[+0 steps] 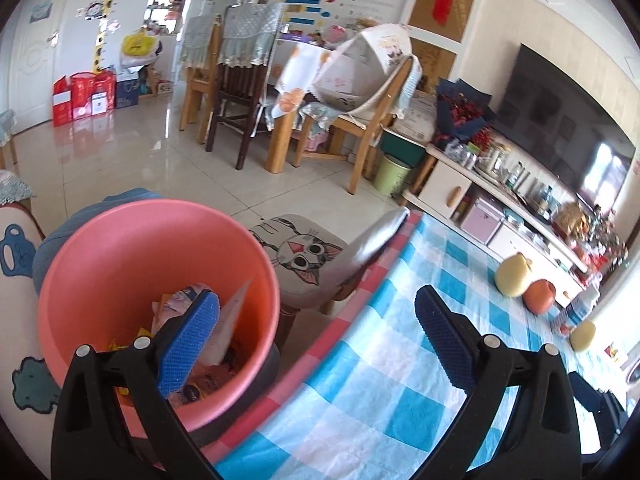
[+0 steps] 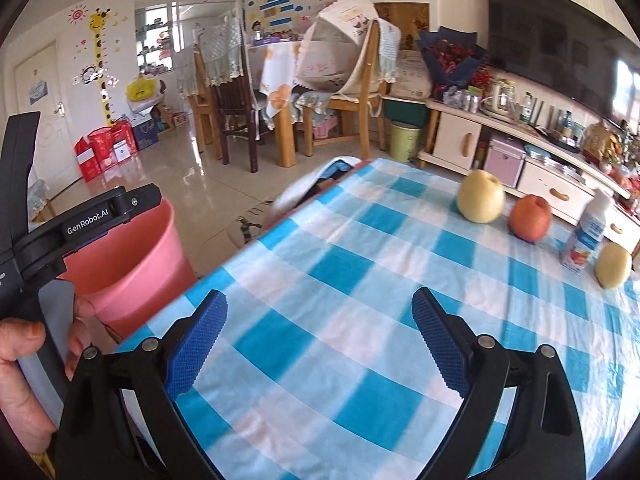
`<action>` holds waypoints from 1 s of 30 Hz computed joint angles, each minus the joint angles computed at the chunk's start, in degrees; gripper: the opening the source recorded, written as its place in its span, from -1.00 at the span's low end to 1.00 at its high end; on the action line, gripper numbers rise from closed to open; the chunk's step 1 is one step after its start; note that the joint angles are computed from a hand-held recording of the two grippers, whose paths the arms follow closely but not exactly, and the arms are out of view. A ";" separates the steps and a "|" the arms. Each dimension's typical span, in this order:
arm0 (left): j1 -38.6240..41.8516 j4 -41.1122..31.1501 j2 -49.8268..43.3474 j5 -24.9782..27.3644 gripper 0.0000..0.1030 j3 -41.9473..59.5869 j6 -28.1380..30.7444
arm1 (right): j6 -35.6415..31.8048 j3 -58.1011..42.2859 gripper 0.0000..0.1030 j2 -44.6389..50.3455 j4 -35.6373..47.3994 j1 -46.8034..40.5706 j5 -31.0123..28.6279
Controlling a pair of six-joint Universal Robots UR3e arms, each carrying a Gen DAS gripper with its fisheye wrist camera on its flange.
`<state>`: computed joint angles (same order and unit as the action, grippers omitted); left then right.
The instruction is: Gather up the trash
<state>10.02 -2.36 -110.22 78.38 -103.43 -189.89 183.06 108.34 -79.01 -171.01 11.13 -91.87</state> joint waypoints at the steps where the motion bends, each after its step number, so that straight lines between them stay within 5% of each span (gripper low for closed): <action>1: -0.75 -0.28 -0.15 0.25 0.92 0.32 0.15 | -0.28 2.17 0.80 -1.62 -0.80 -0.94 -0.13; 19: -16.96 2.14 -0.34 8.39 0.92 1.44 7.26 | -5.85 28.74 0.80 -26.83 -7.01 -24.75 8.50; 30: -26.81 4.05 0.15 14.67 0.92 2.43 6.34 | -12.91 35.87 0.82 -44.34 1.27 -43.66 21.03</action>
<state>-16.80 1.69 -110.07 93.05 -100.99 -183.54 170.16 144.21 -123.35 -169.74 -32.53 -70.83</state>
